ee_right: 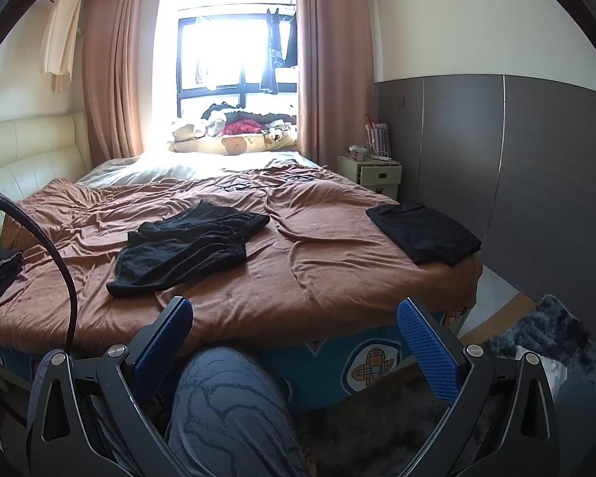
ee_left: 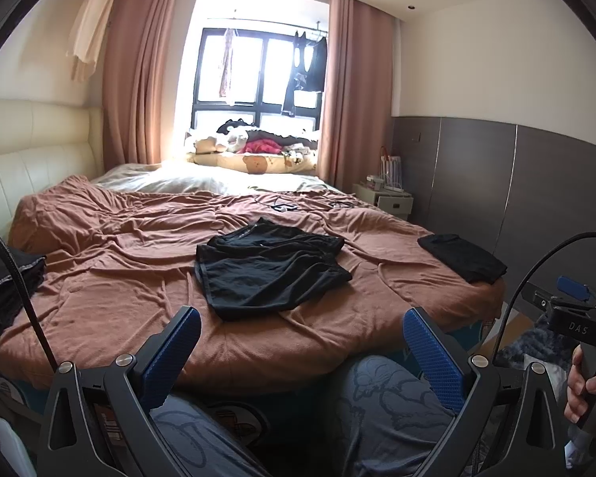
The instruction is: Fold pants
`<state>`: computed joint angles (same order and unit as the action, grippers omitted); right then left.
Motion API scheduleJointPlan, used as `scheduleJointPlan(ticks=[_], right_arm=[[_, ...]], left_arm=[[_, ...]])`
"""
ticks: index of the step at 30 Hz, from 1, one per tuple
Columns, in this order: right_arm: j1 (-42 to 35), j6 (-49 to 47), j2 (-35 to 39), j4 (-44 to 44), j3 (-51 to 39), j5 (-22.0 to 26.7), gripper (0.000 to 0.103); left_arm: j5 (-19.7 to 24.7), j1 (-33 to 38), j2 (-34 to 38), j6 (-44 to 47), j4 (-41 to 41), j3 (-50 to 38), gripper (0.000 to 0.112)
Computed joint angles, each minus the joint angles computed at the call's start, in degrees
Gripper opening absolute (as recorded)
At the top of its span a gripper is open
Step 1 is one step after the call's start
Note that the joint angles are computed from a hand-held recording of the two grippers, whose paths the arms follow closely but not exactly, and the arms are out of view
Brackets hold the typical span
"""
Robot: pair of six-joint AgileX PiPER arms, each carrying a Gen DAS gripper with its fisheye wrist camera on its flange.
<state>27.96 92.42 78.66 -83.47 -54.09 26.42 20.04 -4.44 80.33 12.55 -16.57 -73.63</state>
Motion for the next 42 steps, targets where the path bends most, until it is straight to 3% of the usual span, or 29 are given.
scheduleJointPlan(ticks=[10,16,28,33,42], right_arm=[[-0.4,-0.8,-0.1,1.2,-0.1,-0.4,0.103],[-0.5,-2.0,0.0,2.7,-0.3,-0.7,0.103],[-5.0,-10.9,4.4,11.5,-5.6,-5.3,0.103],[-7.4,-21.8,7.7,22.2,-9.9,-7.2,0.103],[-12.2,-53.3,15.6,53.3,-21.4,-6.9,0.103]], left_arm=[[-0.2,-0.1,-0.2,-1.0,0.5,0.3,0.103],[0.4,1.0,0.2,2.3,-3.1,0.2,0.103],[3.7,4.3,8.4,5.7,-8.5,-6.9,0.103],[5.8,5.2,13.3,4.0,-7.5,-12.2,0.103],[10.6,7.3,21.9,1.7,-8.2,-22.1,0.103]])
